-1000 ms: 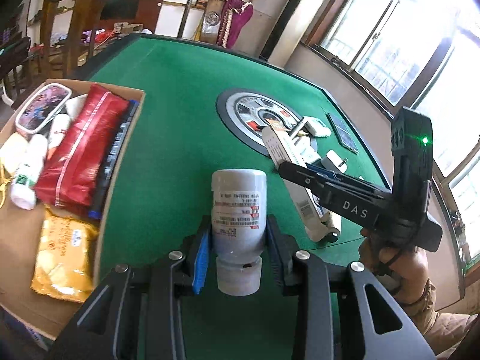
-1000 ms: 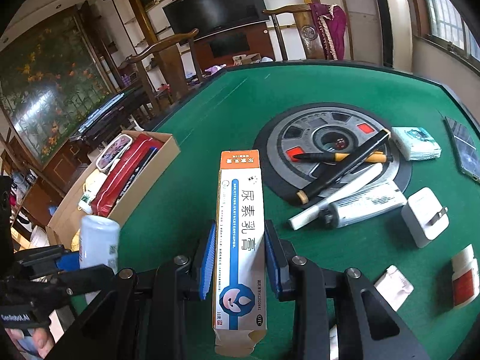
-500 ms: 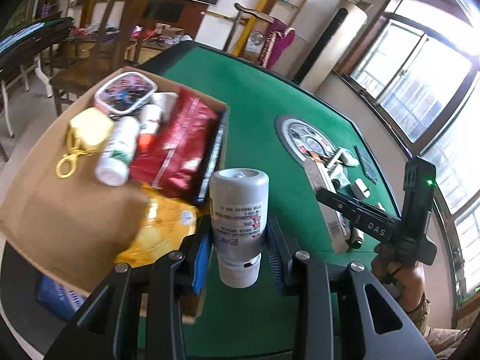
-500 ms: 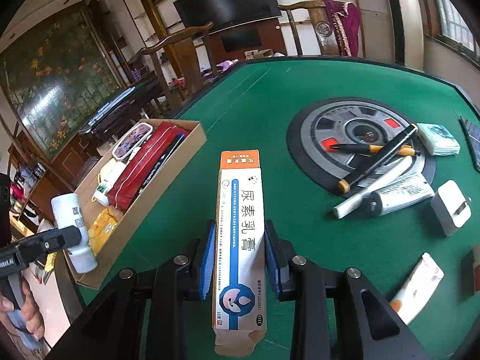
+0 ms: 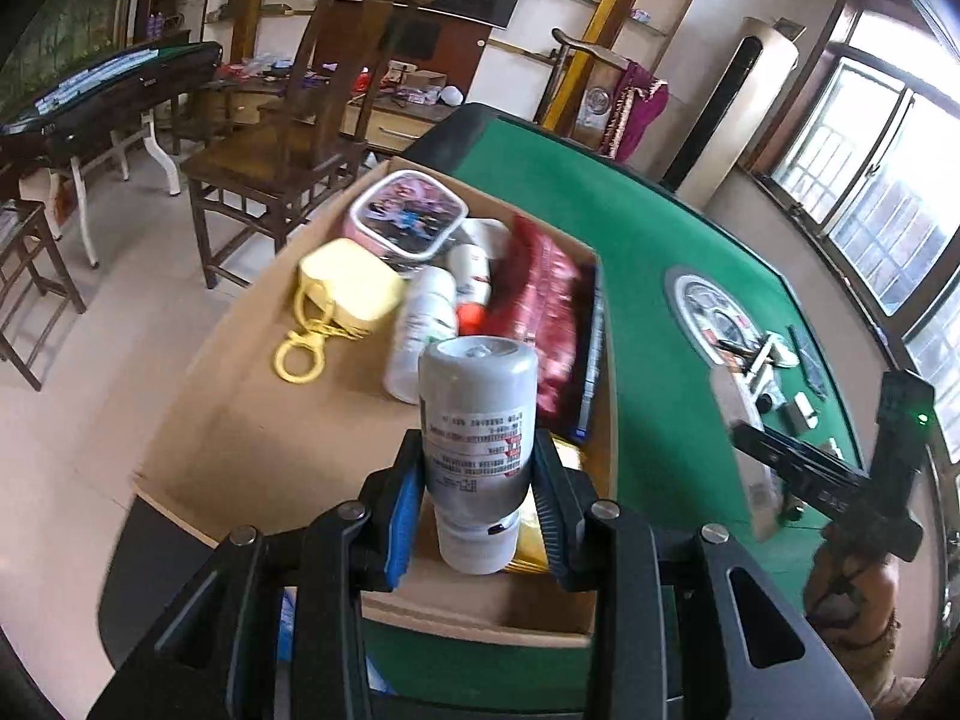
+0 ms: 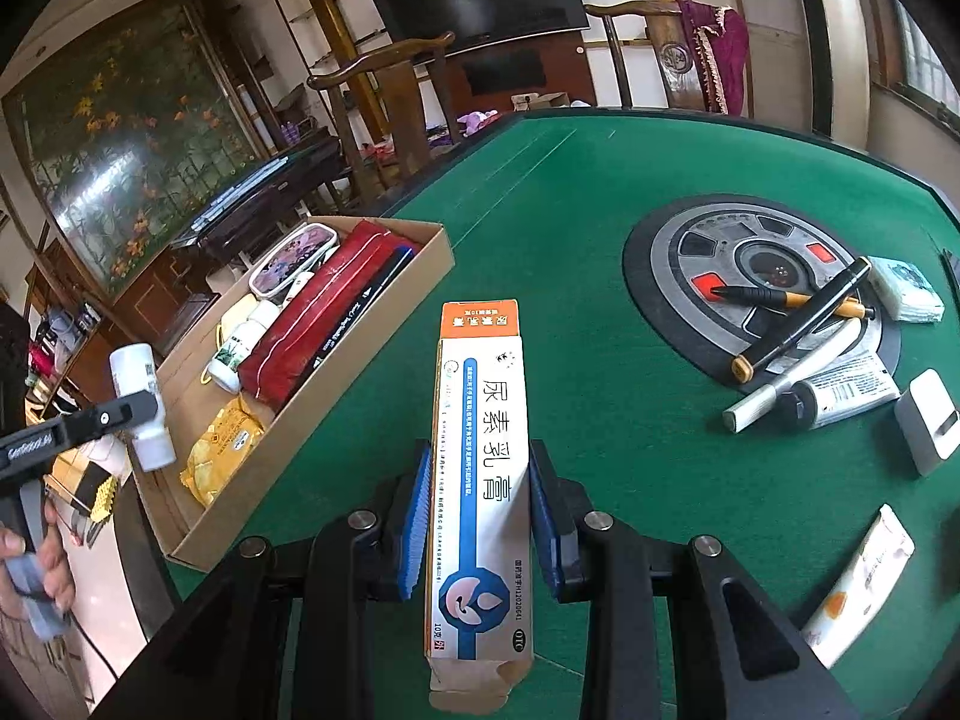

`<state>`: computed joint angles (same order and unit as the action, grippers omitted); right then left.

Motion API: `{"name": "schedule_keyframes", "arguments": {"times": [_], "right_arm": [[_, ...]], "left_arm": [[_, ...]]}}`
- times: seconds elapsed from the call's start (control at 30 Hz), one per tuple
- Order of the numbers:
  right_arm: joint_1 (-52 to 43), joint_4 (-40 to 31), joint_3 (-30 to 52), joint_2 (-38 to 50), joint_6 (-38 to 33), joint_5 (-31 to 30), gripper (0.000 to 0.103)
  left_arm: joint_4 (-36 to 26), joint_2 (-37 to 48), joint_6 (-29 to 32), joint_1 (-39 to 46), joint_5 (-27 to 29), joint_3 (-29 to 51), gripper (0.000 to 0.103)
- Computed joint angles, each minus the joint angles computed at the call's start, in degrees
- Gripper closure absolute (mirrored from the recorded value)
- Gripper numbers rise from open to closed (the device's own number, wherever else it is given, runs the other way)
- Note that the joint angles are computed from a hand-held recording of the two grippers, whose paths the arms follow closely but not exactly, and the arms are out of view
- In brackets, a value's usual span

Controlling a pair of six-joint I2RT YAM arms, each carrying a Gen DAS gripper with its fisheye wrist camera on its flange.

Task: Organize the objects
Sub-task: 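Carry the white bottle and ointment box toward the cardboard box with both grippers, then lower white bottle into box with left gripper while right gripper lowers ointment box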

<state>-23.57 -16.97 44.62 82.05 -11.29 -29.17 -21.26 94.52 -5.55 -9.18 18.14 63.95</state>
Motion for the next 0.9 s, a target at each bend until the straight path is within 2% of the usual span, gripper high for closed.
{"name": "schedule_keyframes", "arguments": {"times": [0.17,0.3,0.57,0.7,0.9], "right_arm": [[0.8,0.1,-0.25,-0.43,0.38,0.85,0.07],[1.38,0.04,-0.29,-0.93,0.45,1.24,0.07],[2.63,0.49,-0.38,-1.38,1.49,1.28,0.07],[3.23,0.79,-0.34,-1.19,1.49,0.96,0.07],[4.71,-0.27,0.77,-1.8,2.78,-0.58,0.07]], "left_arm": [[-1.46,3.72,2.82,0.83,-2.78,2.82,0.07],[-2.48,6.8,3.84,1.62,-1.83,4.45,0.07],[-1.24,5.82,3.58,2.15,-0.36,2.52,0.07],[-4.83,5.14,5.71,2.57,0.44,4.09,0.07],[-15.93,10.74,11.84,1.6,-0.05,12.57,0.07]]}}
